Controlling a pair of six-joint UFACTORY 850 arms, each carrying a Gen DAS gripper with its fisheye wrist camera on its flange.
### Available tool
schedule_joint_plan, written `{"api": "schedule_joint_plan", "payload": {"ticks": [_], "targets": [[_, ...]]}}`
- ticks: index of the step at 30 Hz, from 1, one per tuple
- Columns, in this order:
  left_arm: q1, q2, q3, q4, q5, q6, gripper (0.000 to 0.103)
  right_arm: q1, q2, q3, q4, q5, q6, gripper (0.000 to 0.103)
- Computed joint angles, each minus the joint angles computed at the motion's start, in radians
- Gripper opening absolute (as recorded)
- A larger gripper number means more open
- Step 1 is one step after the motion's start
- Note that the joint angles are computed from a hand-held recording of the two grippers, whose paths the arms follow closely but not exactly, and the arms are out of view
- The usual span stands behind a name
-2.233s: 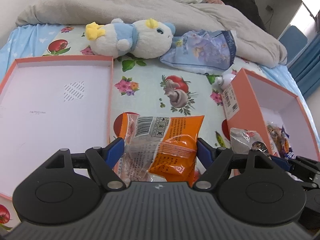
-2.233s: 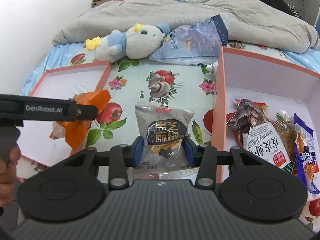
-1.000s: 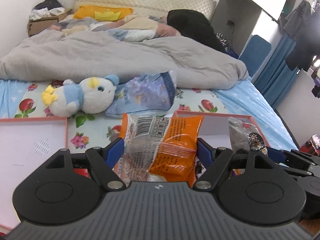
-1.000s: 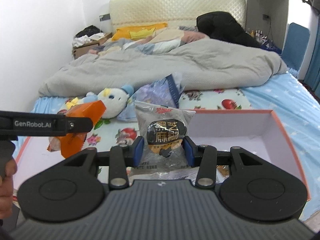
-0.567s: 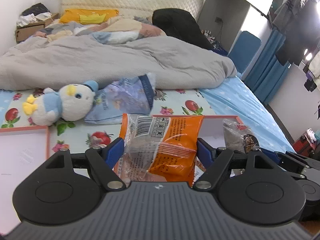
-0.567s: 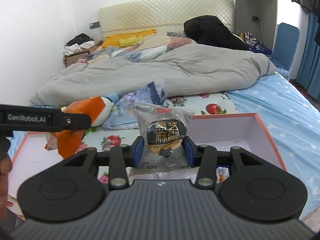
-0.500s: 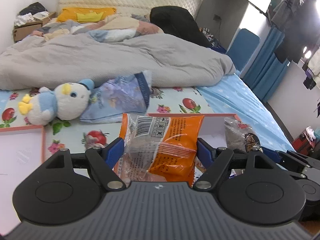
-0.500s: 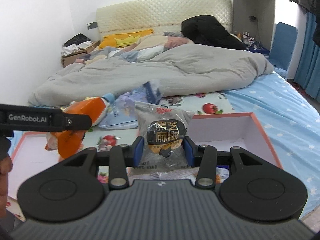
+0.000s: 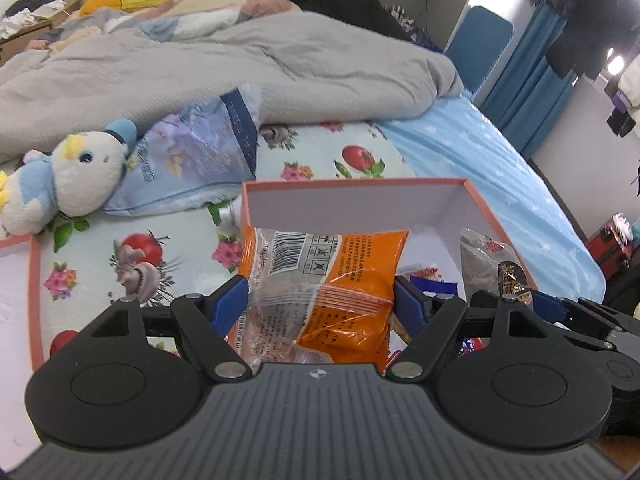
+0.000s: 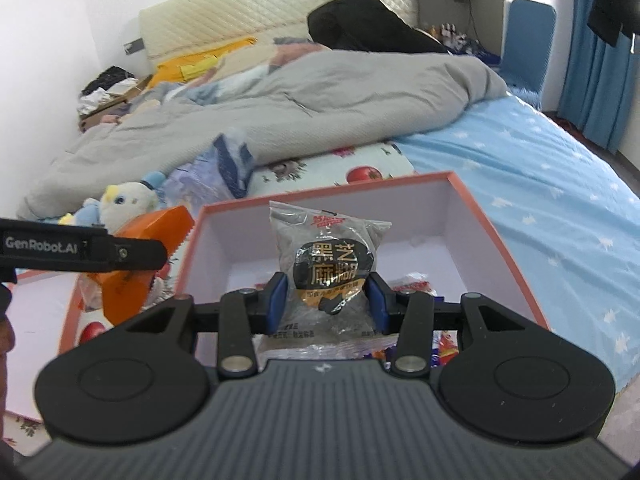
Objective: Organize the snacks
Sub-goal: 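Lower both bags into the pink box and open both grippers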
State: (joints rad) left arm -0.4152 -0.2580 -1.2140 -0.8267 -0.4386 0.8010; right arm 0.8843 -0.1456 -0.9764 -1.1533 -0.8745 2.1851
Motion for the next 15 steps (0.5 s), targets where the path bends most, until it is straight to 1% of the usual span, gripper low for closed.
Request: {"api": "schedule_joint_plan", "payload": {"ticks": [9, 15], "targets": [[-0.036, -0.088, -0.052, 0.099, -0.011, -0.081, 0.081, -0.046, -0.012, 0.052, -0.005, 0.086, 0.03, 0.047], [-0.051, -0.125, -0.078, 0.143, -0.018, -0.114, 0.081, -0.063, -0.026, 0.061, -0.011, 0.133, 0.057, 0.047]]}}
